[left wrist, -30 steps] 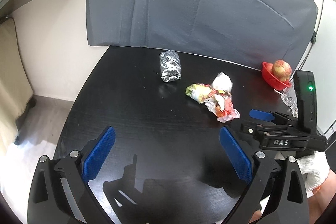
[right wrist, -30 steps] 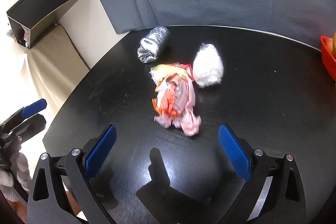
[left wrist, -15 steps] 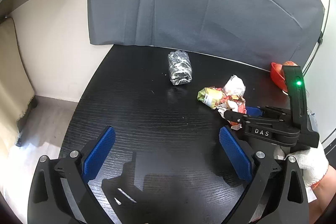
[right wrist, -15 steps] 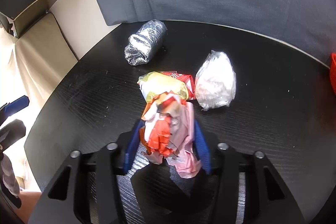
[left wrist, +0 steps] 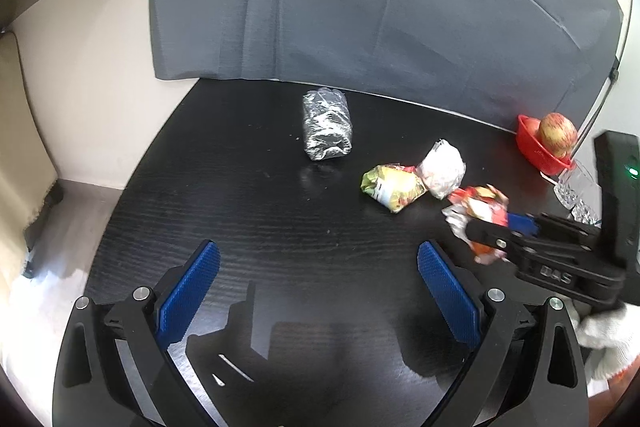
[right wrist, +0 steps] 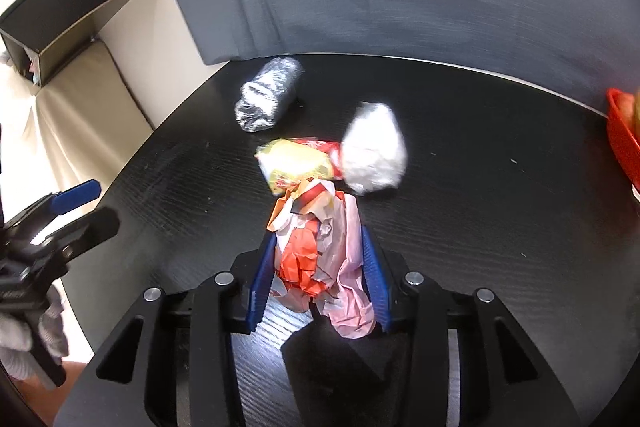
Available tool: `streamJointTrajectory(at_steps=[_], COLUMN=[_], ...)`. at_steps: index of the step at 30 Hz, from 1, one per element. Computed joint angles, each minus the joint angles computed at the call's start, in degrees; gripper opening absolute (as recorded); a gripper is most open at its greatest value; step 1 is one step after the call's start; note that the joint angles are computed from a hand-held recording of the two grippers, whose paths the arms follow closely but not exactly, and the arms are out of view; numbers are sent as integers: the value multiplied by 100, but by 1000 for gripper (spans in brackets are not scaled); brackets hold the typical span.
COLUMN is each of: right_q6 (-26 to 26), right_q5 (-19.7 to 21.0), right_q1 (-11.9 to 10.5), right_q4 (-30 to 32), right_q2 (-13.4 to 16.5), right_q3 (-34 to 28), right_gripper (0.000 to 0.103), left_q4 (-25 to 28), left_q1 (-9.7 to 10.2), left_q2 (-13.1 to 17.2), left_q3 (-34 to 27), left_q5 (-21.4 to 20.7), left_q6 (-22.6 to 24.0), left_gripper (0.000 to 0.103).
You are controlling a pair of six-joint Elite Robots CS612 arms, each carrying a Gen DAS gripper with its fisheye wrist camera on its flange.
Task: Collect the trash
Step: 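Grasp the crumpled red-white wrappers with the right tool while the left grasps the yellow snack bag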
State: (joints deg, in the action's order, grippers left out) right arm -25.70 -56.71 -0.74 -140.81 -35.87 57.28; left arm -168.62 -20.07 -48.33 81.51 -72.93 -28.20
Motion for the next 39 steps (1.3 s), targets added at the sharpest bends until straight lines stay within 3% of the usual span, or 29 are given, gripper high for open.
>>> streamJointTrajectory(at_steps=[8, 19, 24, 37, 39], right_q6=[185, 240, 191, 212, 243], right_q5=[176, 280, 324, 339, 347], right_q1=[-226, -400, -427, -463, -474], right_q4=[-187, -102, 25, 250, 251], right_q2=[-220, -271, -260, -168, -159], right_q3=[305, 311, 253, 43, 25], right_gripper=[42, 42, 42, 42, 42], left_q4=[356, 805, 1061, 2001, 2064], left_q1=[-45, -69, -2, 27, 30], left_q2=[305, 839, 1050, 1464, 1498], left_q3=[-545, -1381, -1772, -2624, -2691], left_q5=[-59, -166, -359, -347, -375], left_q6=[446, 1155, 1096, 1520, 1543], left_gripper=[96, 96, 96, 95, 85])
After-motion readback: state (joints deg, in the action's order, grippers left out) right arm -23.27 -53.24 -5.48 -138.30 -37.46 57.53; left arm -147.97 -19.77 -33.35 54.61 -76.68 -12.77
